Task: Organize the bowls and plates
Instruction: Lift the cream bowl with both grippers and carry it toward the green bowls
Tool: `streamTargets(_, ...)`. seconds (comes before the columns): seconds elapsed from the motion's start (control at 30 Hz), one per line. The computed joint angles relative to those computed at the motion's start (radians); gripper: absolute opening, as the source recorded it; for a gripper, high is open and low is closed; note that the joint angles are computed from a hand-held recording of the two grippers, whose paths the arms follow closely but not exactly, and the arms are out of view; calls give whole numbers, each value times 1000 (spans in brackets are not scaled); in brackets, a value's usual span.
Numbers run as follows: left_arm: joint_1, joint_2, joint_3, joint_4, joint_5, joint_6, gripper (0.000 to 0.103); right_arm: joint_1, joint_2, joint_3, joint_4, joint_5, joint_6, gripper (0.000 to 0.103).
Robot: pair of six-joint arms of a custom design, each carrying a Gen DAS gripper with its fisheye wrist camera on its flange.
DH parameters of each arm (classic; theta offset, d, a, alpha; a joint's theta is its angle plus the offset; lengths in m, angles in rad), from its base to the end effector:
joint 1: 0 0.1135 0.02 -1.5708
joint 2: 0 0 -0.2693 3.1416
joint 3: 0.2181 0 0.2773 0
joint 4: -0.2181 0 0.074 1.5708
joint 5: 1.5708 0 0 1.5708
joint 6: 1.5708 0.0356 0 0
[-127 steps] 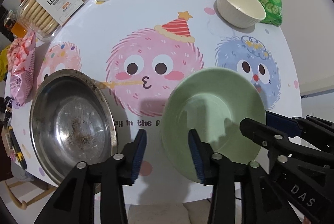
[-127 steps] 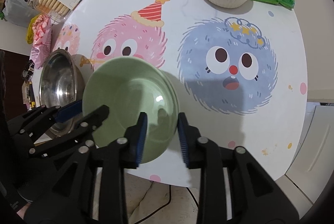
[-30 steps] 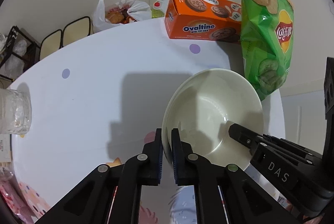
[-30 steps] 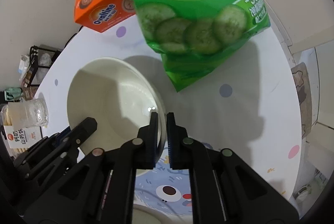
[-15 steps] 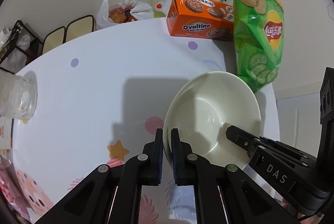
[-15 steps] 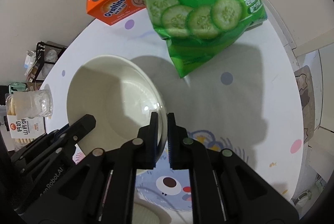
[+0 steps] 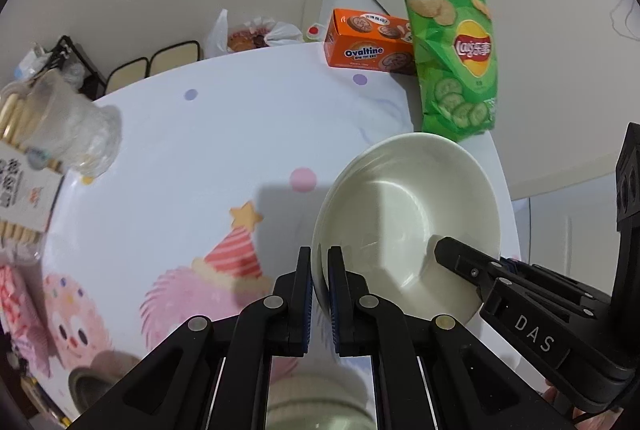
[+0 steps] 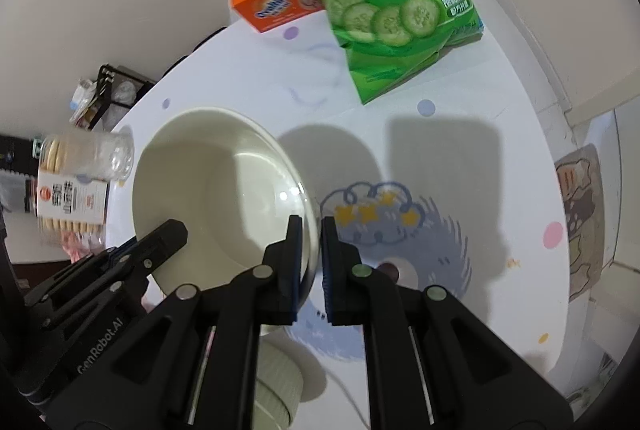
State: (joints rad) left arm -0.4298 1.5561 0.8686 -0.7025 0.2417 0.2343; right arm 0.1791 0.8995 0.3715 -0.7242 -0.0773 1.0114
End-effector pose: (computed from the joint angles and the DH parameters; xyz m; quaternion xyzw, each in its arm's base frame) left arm 0.2536 -0.1256 0.1505 0.3326 0.9311 -0.1282 0.0775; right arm 0.1480 0.0296 0.1358 0.3932 0.9049 0.1205 0.1099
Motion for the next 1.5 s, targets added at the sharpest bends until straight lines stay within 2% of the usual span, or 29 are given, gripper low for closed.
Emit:
streamTargets(0.3, 96, -241, -100, -126, 8, 67, 6, 348, -156, 44, -159, 99, 253, 12)
streamTargets(0.7, 324, -435, -194, -257, 43, 209, 7, 684, -89, 115, -149, 185, 435, 12)
streamTargets(1.13, 532, -529, -280, -341, 72, 377, 8, 864, 15, 159, -112, 202, 509, 13)
streamTargets(1.5, 591, -544, -351, -330, 45, 431, 8, 928, 109, 147, -49, 159, 520, 14)
